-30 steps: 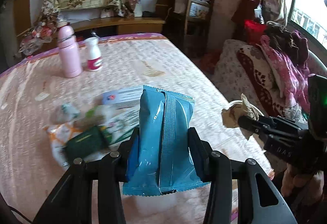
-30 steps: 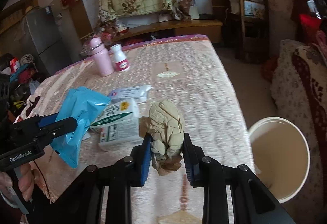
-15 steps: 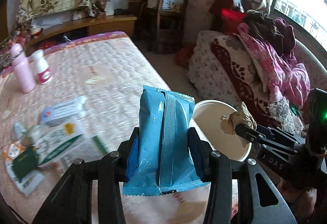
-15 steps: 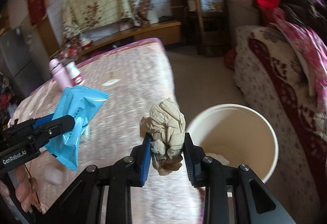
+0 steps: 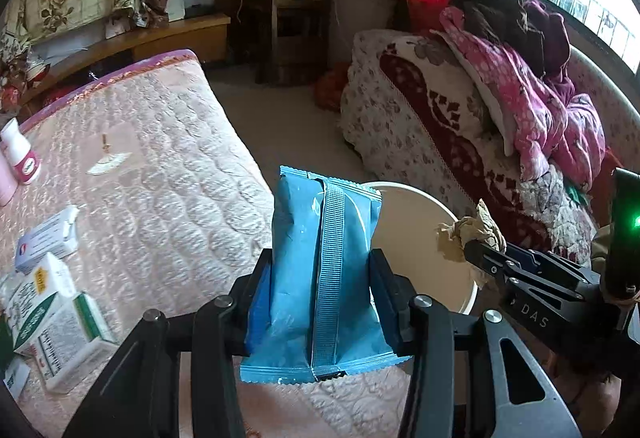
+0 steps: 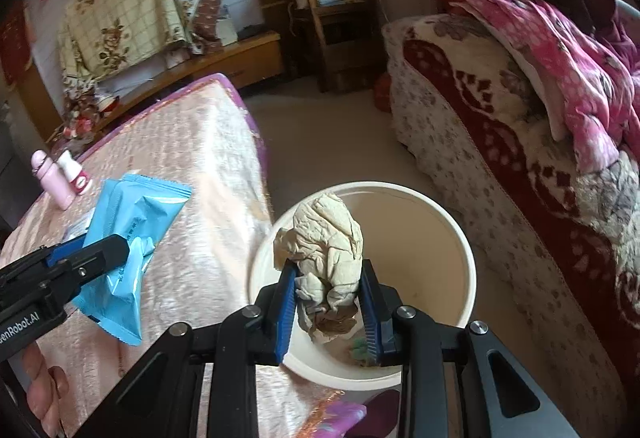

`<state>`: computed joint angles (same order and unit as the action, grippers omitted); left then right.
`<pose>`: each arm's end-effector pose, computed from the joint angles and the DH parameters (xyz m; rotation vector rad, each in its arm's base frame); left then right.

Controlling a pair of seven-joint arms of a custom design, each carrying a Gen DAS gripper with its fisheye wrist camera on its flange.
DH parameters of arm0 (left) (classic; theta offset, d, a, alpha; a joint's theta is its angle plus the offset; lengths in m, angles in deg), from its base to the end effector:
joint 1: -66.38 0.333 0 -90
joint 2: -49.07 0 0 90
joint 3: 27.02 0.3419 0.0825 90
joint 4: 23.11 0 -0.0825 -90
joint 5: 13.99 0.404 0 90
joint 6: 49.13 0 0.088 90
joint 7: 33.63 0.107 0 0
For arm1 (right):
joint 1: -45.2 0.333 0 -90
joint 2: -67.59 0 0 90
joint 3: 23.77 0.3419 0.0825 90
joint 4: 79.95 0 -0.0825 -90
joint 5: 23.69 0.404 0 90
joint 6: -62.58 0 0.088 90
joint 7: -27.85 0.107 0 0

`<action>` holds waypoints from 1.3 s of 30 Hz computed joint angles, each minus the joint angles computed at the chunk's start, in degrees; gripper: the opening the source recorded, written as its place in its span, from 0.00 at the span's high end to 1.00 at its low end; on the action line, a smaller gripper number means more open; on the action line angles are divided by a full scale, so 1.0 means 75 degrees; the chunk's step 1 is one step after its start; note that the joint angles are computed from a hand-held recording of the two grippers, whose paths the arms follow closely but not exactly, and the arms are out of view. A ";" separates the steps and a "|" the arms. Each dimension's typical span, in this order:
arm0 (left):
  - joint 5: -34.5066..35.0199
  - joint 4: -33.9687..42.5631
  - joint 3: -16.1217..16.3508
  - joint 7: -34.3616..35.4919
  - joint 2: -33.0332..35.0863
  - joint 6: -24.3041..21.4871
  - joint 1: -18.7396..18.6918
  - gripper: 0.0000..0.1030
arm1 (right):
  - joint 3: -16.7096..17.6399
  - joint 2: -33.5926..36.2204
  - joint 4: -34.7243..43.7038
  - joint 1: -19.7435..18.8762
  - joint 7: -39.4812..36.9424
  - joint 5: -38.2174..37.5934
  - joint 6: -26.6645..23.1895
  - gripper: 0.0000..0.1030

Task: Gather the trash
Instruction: 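Carry both items over the white bucket and open both grippers to drop them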

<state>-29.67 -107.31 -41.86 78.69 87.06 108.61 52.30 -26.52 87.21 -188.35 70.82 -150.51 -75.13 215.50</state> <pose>0.7222 -0.3296 0.3797 -1.3448 2.4536 -0.9849 0.6161 0.2878 0.3746 -1.3444 2.1801 -0.6429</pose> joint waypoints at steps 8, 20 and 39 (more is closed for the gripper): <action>0.0305 0.0463 0.0175 -0.0338 0.0372 -0.0192 -0.0323 0.53 | -0.0113 0.0067 -0.0194 -0.0085 0.0273 0.0001 0.0154 0.69; 0.0416 0.0904 0.0056 -0.0338 0.0705 -0.0420 -0.0365 0.42 | -0.0175 0.0180 -0.0135 -0.0046 0.0542 -0.0069 -0.0260 0.60; 0.0161 -0.0027 0.0069 -0.0266 0.0040 0.0047 -0.0131 0.40 | -0.0106 0.0152 -0.0162 -0.0049 0.1035 -0.0479 -0.0319 0.25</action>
<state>-28.46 -107.51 -41.34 76.70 87.36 108.97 51.32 -27.31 88.35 -189.56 70.45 -142.75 -78.73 213.10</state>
